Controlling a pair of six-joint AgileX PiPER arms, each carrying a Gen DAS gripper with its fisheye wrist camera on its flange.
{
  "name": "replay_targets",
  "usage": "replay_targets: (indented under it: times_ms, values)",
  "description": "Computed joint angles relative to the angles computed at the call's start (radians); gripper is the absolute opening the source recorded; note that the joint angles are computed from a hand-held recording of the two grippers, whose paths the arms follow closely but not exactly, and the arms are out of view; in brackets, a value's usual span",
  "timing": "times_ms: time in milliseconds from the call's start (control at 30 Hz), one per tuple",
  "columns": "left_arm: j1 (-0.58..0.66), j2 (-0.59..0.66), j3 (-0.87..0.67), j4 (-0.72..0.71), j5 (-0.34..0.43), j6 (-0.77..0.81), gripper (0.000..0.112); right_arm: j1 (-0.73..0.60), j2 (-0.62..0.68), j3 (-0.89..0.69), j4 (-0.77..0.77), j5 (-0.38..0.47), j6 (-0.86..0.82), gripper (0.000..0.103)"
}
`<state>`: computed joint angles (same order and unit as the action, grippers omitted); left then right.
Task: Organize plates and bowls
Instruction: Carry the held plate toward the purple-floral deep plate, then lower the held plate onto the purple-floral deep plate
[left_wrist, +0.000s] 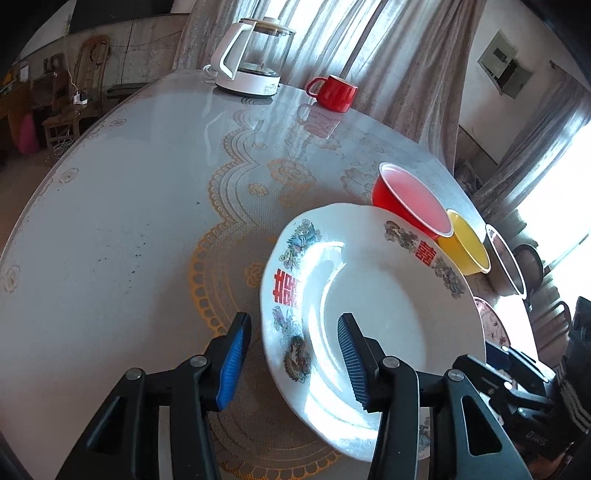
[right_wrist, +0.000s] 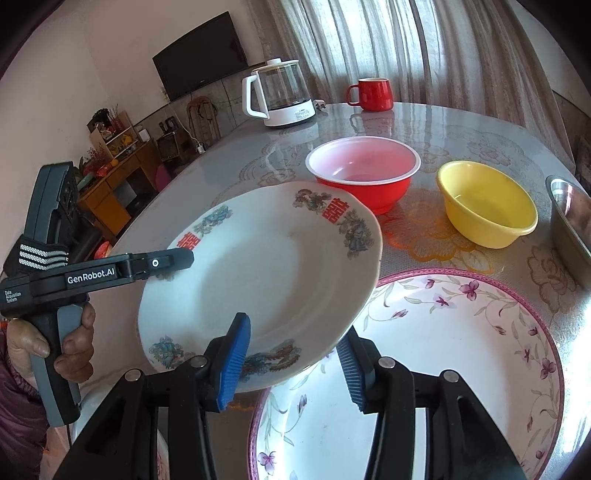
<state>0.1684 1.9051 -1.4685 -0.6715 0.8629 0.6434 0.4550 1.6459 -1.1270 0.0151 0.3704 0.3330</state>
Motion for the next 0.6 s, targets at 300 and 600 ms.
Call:
replay_targets:
  times_ms: [300,600]
  values:
    - [-0.004,0.016,-0.032,0.025,0.044,-0.010,0.044,-0.058,0.093,-0.157,-0.031,0.104,-0.048,0.057]
    - [-0.005,0.048,-0.075,0.030,0.057,-0.024,0.042,-0.082,0.219,-0.382,-0.065,0.249,-0.108,0.059]
